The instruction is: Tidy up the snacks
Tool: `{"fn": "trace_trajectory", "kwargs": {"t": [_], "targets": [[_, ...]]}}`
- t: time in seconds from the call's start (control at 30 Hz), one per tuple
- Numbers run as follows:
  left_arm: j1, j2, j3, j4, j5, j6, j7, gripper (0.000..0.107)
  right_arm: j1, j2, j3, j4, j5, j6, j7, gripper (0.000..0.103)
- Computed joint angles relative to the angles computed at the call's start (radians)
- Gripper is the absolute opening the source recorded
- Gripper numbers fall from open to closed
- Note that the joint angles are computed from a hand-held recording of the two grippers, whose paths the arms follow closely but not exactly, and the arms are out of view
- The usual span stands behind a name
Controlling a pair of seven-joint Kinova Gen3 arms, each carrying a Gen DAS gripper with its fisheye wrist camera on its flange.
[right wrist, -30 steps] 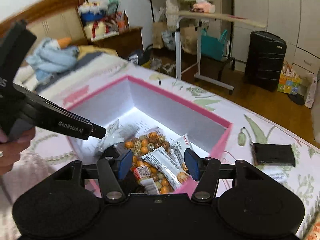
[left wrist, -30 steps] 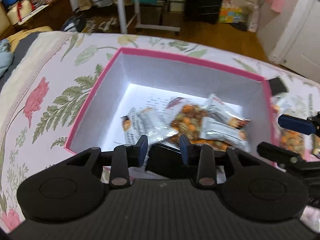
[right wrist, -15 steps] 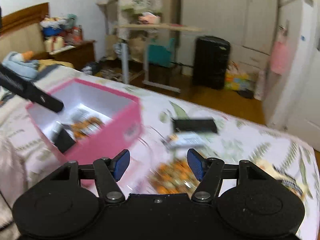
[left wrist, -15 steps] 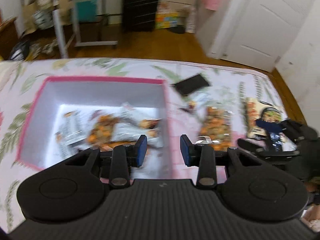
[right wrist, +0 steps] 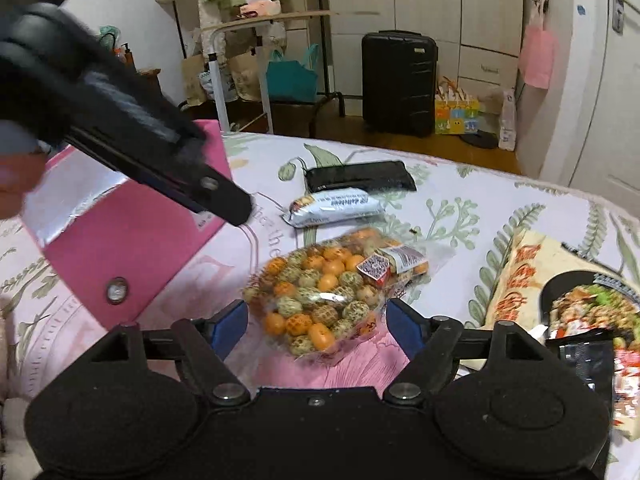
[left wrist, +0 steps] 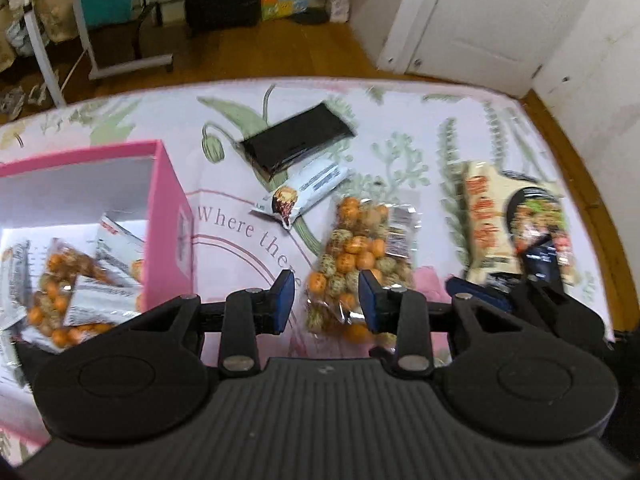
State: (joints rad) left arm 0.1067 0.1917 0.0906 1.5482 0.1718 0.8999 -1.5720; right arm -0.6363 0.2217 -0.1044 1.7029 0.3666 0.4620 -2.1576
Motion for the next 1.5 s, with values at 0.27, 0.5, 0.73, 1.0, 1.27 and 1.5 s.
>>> {"fn": "trace_trajectory", "kwargs": {"t": [0.27,0.5,0.73,1.0,1.27,1.5], "targets": [[0.007,0.099,0.009,0.017,0.013,-0.075,0.078,0.033,0.254,0.073,-0.169,-0.001,-0.284,-0.078,0.224,0.088],[-0.091,0.127,0.049,0.001,0.183,-0.016,-0.075,0.040,0.455,0.105,-0.344,0.025,-0.549,-0.131,0.470,0.101],[-0.144,0.148,0.048,-0.027,0.302,0.117,-0.167,0.040,0.216,0.084,-0.089,-0.061,-0.511,0.052,0.438,0.101],[-0.139,0.160,0.040,0.013,0.345,0.075,-0.168,0.049,0.147,0.086,-0.048,-0.063,-0.415,0.069,0.404,0.103],[-0.065,0.085,0.028,0.056,0.247,0.021,-0.128,0.046,0.154,0.065,-0.058,-0.049,-0.439,0.065,0.341,0.103],[-0.010,0.015,0.025,0.075,0.161,0.051,-0.075,0.046,0.182,0.022,-0.089,-0.021,-0.504,0.085,0.336,0.103]]}}
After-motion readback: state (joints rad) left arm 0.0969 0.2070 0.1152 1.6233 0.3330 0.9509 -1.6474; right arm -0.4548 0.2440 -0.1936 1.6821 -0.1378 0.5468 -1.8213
